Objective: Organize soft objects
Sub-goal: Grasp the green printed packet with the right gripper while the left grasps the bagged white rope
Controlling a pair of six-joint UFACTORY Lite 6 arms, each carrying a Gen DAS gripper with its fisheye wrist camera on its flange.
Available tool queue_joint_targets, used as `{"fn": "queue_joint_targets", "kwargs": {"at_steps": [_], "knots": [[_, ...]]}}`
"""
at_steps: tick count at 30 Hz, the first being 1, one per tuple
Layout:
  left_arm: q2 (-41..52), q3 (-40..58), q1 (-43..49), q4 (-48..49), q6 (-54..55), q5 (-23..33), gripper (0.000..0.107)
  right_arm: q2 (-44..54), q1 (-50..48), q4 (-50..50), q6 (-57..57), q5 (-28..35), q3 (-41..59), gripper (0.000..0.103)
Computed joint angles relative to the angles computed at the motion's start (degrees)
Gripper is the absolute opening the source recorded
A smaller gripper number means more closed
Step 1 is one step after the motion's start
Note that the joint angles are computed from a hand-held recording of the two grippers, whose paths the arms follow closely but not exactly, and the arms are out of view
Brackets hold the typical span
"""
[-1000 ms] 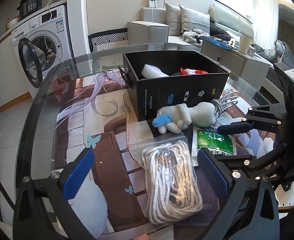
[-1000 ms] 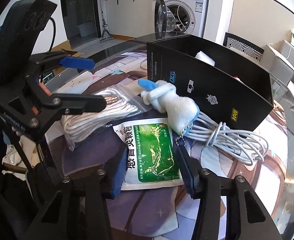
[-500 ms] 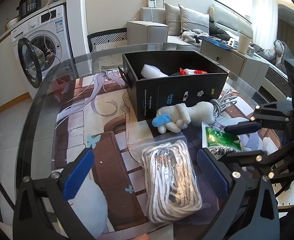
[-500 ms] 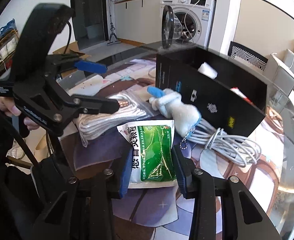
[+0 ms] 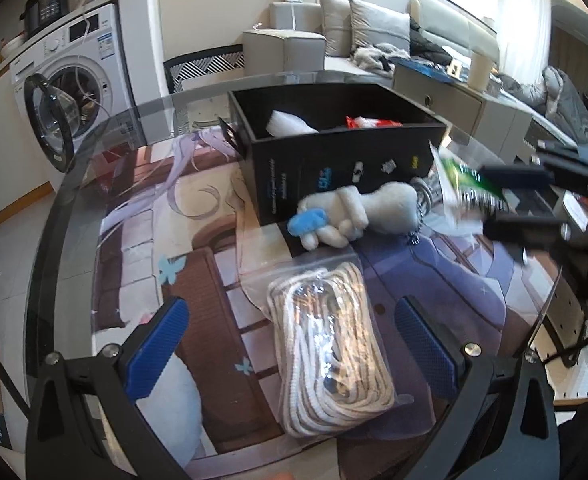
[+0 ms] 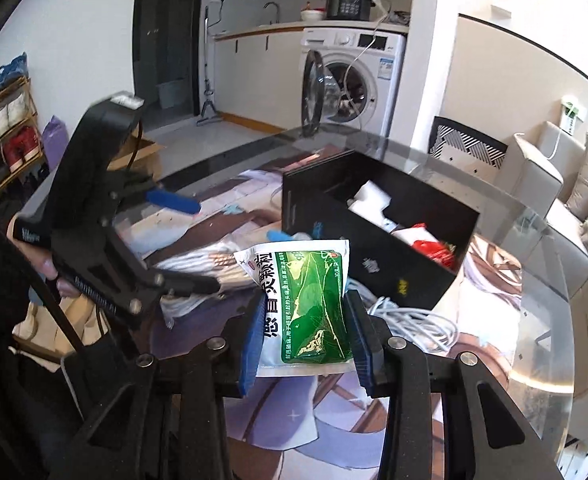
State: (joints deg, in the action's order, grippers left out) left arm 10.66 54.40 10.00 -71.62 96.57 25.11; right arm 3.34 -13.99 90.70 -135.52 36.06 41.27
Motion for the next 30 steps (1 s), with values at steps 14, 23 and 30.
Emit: {"fn": "queue_joint_targets", "kwargs": {"at_steps": [14,23,30], "knots": [[-0.05,-1.69,-2.27,7.16,-3.48,-0.77,0.053,0.84,0.59,3.11,-1.43,-0.43,0.63,0.039],[-2.03,-1.53,-0.52,7.04,-2.8,1.86,0.044,1.0,-0.23,3.77,-1.91,0.45,0.95,0.039],[-2.96,-0.85,0.89,7.07,-2.65,3.96,0.044,-0.45,-0.64,3.92,-2.2,1.12,-0.09,0.039]]}}
